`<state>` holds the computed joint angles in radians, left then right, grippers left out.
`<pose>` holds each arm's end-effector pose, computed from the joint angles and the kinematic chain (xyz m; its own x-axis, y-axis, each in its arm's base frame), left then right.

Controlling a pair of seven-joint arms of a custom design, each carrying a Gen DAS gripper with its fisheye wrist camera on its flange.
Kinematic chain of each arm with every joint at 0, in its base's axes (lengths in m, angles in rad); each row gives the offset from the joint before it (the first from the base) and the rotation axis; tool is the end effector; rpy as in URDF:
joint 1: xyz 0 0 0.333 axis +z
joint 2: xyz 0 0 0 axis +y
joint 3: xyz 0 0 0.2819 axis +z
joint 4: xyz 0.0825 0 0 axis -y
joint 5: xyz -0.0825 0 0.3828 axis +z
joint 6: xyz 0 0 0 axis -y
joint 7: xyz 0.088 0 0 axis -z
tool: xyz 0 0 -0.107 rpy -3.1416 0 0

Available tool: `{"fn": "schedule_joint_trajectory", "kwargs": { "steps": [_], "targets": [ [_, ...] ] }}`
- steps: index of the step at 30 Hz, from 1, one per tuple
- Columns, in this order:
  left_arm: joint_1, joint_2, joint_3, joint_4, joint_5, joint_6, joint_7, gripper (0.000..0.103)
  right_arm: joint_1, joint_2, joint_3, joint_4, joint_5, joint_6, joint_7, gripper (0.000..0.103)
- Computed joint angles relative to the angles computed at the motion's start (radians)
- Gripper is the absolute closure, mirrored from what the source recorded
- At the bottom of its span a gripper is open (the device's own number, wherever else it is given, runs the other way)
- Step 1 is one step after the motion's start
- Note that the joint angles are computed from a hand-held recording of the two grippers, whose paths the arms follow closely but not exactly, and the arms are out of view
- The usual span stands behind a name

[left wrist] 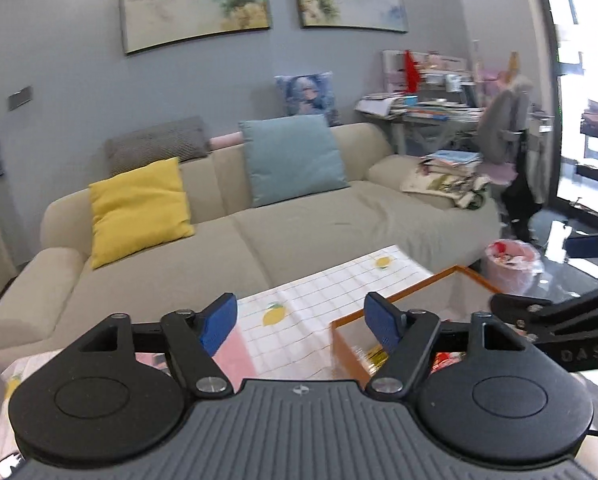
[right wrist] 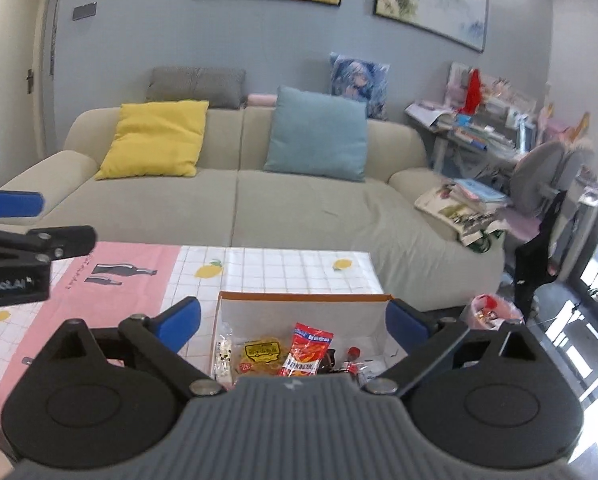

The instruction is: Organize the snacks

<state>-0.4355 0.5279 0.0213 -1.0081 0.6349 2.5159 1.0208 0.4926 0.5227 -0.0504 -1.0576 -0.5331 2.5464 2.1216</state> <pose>0.6648 -0.3038 0.6425 -0.0942 -0.9820 -0.1638 -0.4292 0.1885 -0.8833 0.6549 0.3309 0.6249 0.1494 -0.9850 0.0864 -0.4679 -0.1474 -0.8714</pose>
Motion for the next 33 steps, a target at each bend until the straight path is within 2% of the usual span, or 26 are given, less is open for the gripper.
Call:
{"fn": "schedule_joint_trajectory", "kwargs": {
  "steps": [3, 7, 11, 15, 17, 21, 33],
  "targets": [
    [-0.017, -0.068, 0.018, -0.1, 0.054, -0.018, -0.077, 0.016, 0.032, -0.06, -0.02, -0.102, -0.061, 0.022, 0.081, 0.006],
    [0.024, -0.11, -0.041, -0.17, 0.003, -0.038, -0.029, 0.016, 0.033, -0.114, -0.006, -0.205, -0.117, 0.057, 0.136, 0.005],
    [0.033, -0.141, -0.06, -0.228, -0.011, -0.073, -0.012, 0.016, 0.026, -0.111, 0.022, -0.217, -0.099, 0.017, 0.137, 0.004],
    [0.025, -0.169, -0.064, -0.277, 0.025, -0.141, -0.064, 0.016, 0.028, -0.122, 0.04, -0.247, -0.078, -0.001, 0.171, 0.004],
    [0.039, -0.177, -0.084, -0.293, -0.006, -0.169, -0.073, 0.016, 0.031, -0.12, 0.046, -0.253, -0.076, -0.015, 0.175, 0.004],
    [0.056, -0.204, -0.101, -0.34, -0.034, -0.187, -0.104, 0.016, 0.041, -0.11, 0.051, -0.247, -0.081, -0.059, 0.171, 0.004],
    [0.073, -0.2, -0.125, -0.332, -0.095, -0.246, -0.088, 0.016, 0.045, -0.094, 0.057, -0.226, -0.056, -0.112, 0.151, 0.003]
  ]
}}
